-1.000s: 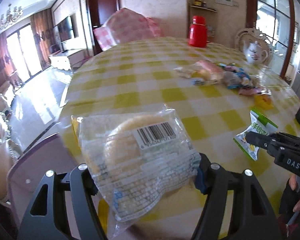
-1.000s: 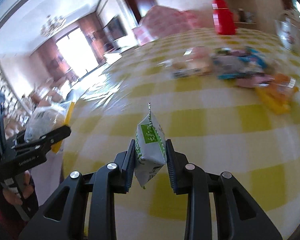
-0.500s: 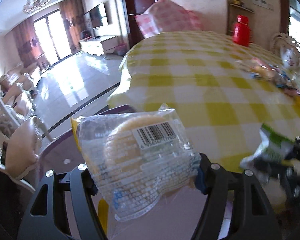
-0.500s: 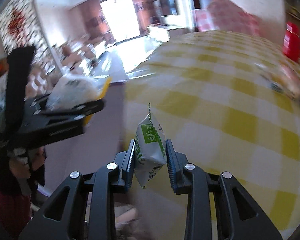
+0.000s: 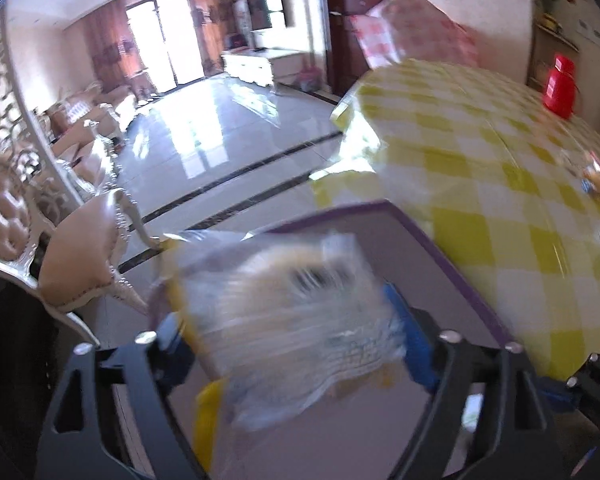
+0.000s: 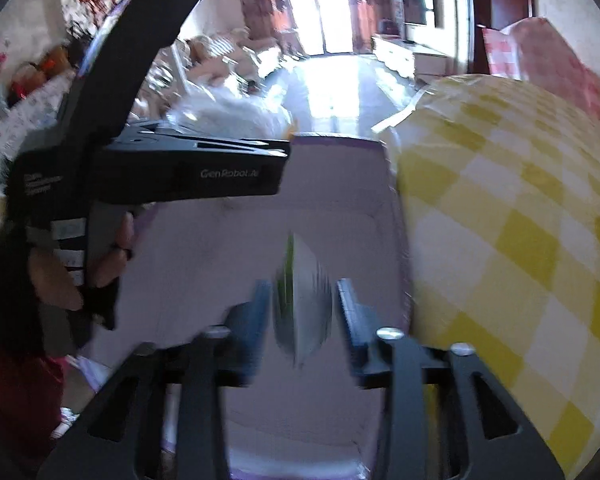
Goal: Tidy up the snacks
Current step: 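Open both grippers to drop the packet and bun into the box, then move the right gripper back to the table and grasp the orange bread bag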
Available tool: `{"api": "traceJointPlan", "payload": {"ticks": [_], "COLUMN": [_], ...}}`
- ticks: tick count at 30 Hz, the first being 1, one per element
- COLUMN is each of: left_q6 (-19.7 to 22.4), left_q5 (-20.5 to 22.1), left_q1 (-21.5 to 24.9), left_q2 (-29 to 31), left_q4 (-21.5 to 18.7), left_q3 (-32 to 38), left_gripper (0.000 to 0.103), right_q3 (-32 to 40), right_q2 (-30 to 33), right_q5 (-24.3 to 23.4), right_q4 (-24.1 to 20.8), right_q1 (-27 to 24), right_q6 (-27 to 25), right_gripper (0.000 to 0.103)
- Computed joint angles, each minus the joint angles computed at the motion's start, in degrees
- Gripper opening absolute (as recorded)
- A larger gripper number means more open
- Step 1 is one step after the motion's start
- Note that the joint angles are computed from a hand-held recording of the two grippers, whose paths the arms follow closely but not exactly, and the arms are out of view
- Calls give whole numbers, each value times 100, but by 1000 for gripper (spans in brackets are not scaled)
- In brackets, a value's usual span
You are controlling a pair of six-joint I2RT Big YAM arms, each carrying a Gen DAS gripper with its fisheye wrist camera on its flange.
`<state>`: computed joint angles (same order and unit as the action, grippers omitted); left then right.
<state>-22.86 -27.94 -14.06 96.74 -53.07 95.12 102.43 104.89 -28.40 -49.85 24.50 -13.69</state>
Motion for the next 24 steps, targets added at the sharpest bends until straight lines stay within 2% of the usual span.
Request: {"api": "traceJointPlan", "payload": {"ticks": [1, 2, 4, 9, 10, 13, 19, 22, 24], "left_q6": [-48, -59, -8, 117, 165, 430, 878, 1077, 1211], "left_q5": [-104, -185, -257, -119, -81, 107, 461, 683, 726], "left_q1": [2, -7, -32, -164, -208, -428, -888, -1125, -1286], "left_q2": [-39, -116, -194, -213, -213, -123, 283, 551, 830], "left_q4": [69, 177, 306, 508, 557, 724, 637, 602, 421], "left_q3": [-23, -95, -150, -148, -151, -75, 359, 665, 1035], "left_gripper": [99, 101, 101, 101, 101, 101, 101, 101, 101], "right_q3": [-31, -90, -187, -476, -353, -588, -1050, -1152, -1184], "right_q2": [-30, -88, -186, -465, -390, -588, -898, -921, -905], "right_q5": [-64, -93, -38, -4, 61, 253, 500, 531, 590], "right_q4": [108, 178, 281, 553, 536, 766, 1144, 1249, 1315], "right_q1": [-67, -138, -236, -707, -832, -1237, -2209, -2604, -2846], "right_q6": [118, 210, 310, 717, 776, 1046, 1827, 2022, 2211], "right_gripper": [71, 71, 71, 72, 72, 79, 80, 82, 82]}}
